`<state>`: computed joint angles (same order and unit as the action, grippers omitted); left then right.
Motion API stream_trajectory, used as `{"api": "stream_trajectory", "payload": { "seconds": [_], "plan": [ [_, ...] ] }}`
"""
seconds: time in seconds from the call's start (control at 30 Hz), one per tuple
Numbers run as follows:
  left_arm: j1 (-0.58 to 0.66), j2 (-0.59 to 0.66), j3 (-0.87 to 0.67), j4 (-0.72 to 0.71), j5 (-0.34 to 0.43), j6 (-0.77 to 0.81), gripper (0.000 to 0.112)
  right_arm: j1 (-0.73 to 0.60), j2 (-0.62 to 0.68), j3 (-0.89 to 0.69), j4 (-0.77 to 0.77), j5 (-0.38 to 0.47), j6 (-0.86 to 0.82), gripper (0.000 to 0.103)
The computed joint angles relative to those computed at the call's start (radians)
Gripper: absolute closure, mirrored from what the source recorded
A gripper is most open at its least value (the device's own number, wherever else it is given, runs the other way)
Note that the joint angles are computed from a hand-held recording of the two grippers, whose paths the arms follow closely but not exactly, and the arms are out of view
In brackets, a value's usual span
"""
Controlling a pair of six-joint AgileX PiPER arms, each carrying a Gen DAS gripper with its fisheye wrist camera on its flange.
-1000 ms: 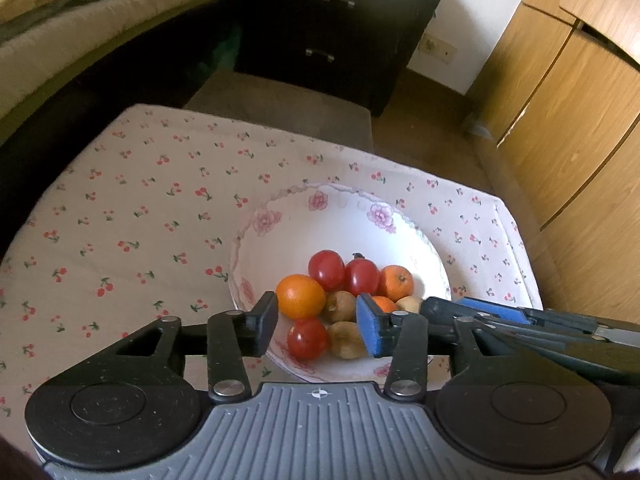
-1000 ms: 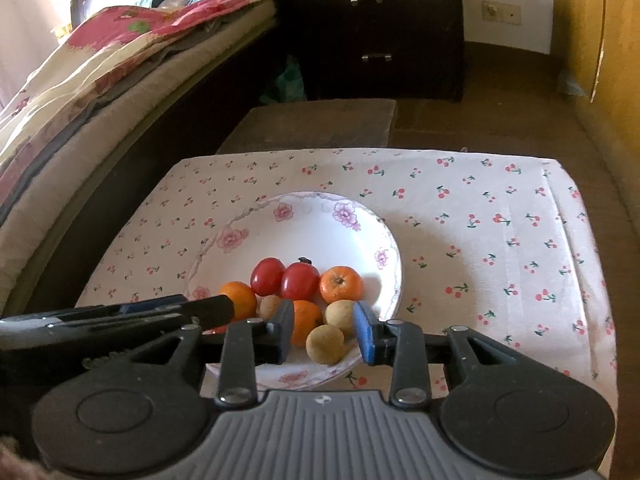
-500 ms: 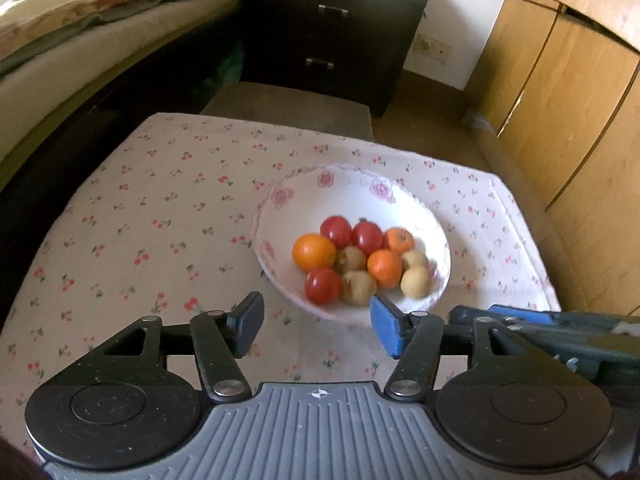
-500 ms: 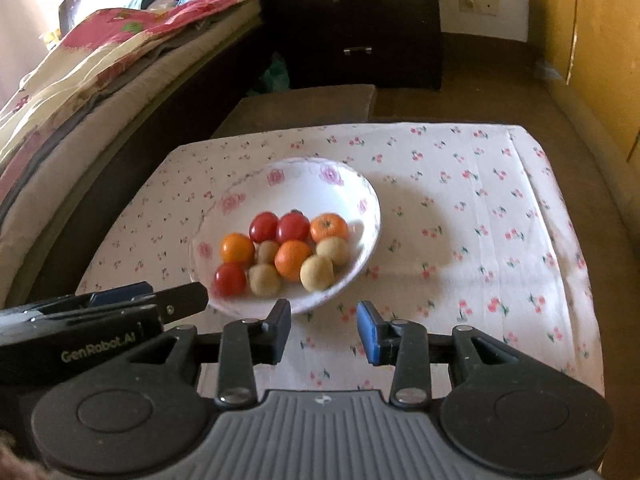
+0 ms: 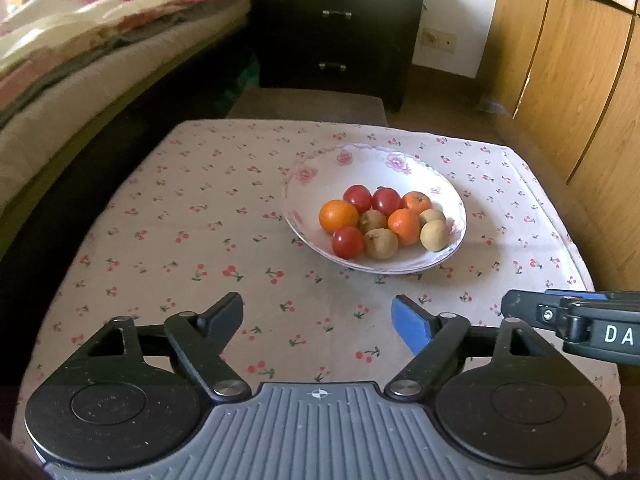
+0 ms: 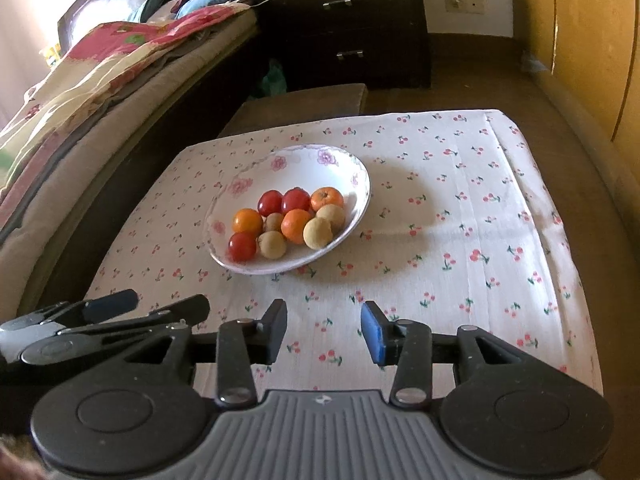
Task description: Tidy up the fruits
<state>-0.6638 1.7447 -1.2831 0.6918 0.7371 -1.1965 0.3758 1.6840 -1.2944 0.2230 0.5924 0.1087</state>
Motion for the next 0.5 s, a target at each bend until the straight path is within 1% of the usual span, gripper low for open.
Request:
{"api": "stream_trajectory", "payload": {
  "seconds": [0.07,0.27,0.37,0.5],
  "plan": [
    [-0.02,-0.016,0.02,0.041,0.017,-0.039,0.022,0.005,-0.02,0.024,0.0,-0.008,0.005,0.061],
    [-0.086,-0.041,0.046,0.144,0.097,-0.128,0.009,0.027,-0.065,0.075,-0.003,-0.02,0.019,0.06],
    [-0.108,-0.058,0.064,0.171,0.106,-0.154,0.009,0.035,-0.092,0.102,-0.003,-0.028,0.026,0.06],
    [-0.124,-0.073,0.081,0.168,0.121,-0.169,0.009,0.043,-0.131,0.144,-0.017,-0.041,0.052,0.06]
  ]
}}
